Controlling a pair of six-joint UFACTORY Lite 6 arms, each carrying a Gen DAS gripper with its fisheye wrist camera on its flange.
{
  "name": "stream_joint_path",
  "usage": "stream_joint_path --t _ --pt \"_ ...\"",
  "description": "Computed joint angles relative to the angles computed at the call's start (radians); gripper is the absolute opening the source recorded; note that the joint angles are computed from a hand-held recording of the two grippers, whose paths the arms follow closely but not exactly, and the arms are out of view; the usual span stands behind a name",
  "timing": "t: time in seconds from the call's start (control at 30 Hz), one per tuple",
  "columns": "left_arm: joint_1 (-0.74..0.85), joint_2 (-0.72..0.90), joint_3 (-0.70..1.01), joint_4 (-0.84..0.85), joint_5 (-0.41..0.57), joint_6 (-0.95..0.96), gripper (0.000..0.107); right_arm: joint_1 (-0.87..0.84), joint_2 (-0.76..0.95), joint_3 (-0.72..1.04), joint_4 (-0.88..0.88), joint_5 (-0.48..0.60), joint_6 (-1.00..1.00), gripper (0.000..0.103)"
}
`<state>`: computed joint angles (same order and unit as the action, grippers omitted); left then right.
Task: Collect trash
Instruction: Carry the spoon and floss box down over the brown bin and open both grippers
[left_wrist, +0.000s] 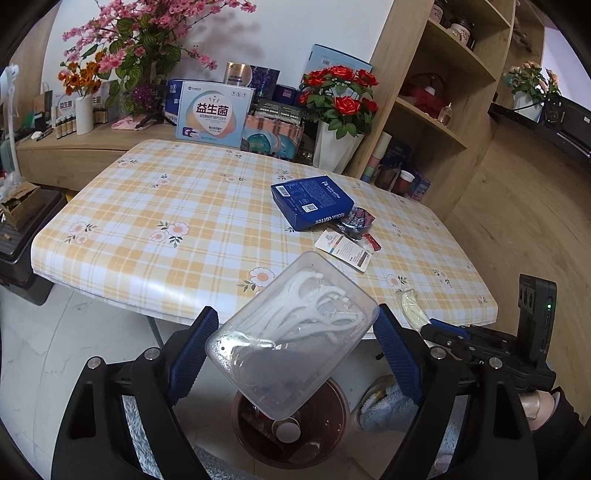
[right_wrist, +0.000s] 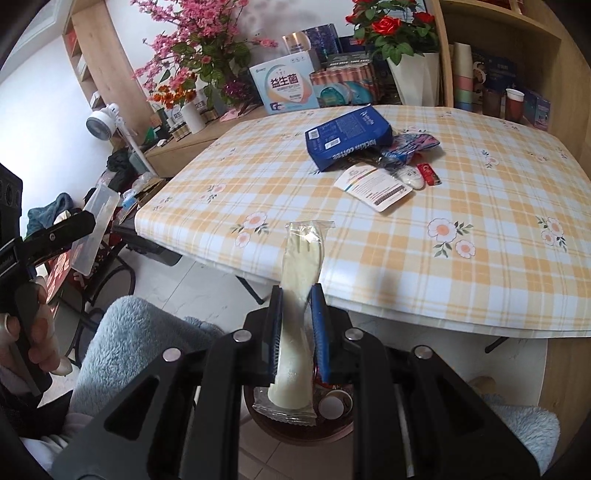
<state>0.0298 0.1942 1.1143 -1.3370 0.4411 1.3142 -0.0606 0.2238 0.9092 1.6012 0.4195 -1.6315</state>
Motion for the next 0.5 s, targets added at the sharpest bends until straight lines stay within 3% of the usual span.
stream_joint_path --t 0.5 --pt "0.004 0.08 0.051 0.013 0.001 -0.014 0.083 0.047 0.095 0.05 -0.008 -0.004 0.012 0.019"
